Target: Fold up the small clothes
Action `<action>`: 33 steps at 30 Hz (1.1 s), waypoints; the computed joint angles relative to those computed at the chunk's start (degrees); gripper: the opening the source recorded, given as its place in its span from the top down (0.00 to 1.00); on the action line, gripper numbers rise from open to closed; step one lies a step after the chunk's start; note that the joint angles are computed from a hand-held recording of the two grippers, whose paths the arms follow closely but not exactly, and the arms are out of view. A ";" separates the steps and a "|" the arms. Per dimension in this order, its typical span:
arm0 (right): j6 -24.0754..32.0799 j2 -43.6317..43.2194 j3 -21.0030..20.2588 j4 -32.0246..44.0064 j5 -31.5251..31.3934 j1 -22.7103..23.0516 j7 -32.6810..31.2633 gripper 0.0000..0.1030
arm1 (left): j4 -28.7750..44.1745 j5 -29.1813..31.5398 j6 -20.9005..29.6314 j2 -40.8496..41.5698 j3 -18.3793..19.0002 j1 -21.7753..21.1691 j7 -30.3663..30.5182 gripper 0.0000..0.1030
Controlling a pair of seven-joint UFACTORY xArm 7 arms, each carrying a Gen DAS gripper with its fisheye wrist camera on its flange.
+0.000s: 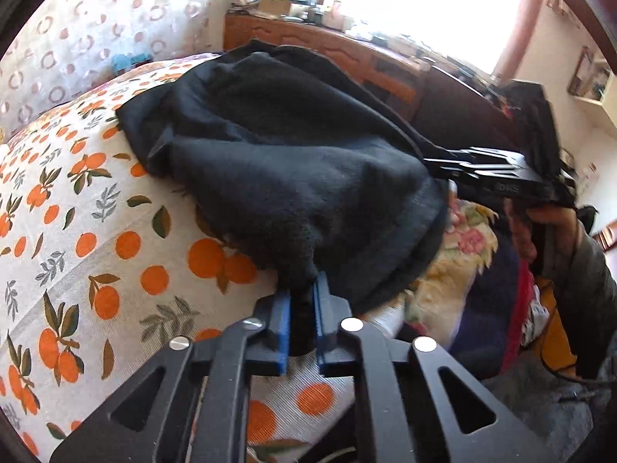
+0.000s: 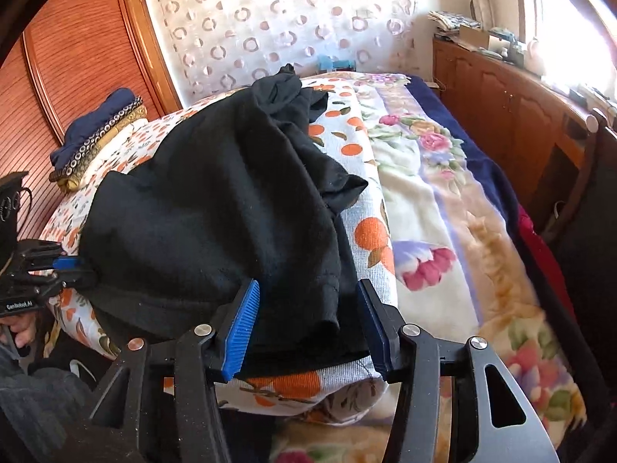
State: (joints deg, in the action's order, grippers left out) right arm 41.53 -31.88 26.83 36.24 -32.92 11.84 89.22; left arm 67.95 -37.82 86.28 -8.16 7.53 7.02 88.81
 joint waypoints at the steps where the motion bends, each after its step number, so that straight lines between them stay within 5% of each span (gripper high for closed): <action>1: 0.09 0.09 -0.12 0.05 0.05 0.10 -0.31 0.48 | 0.31 -0.10 1.87 -0.56 0.54 0.30 0.48 0.92; 6: 1.00 -0.25 -1.03 0.09 1.08 0.98 -2.40 0.48 | 1.22 -0.84 5.96 -2.33 2.53 1.62 2.79 0.92; 14: 1.53 -0.59 -1.34 -0.03 1.99 1.29 -4.98 0.50 | 1.66 -1.34 5.45 -0.94 1.96 1.79 1.34 0.92; 16: 0.05 -1.03 -2.19 -0.62 2.49 1.93 -6.41 0.79 | 2.80 -2.78 6.56 -0.35 2.17 1.95 0.99 0.92; 21: -4.20 -3.52 -2.36 -1.76 3.05 1.83 -8.80 0.91 | 8.20 -7.08 10.27 2.21 2.26 2.76 -0.99 0.92; 29: -9.18 -12.27 -1.94 0.03 1.56 -5.77 -14.05 0.92 | 22.83 -16.88 12.38 10.34 -0.44 4.06 -9.20 0.92; 33: -12.70 -9.10 -2.81 4.57 0.67 -11.55 -19.27 0.92 | 32.15 -18.81 8.41 17.47 -4.16 4.33 -15.92 0.92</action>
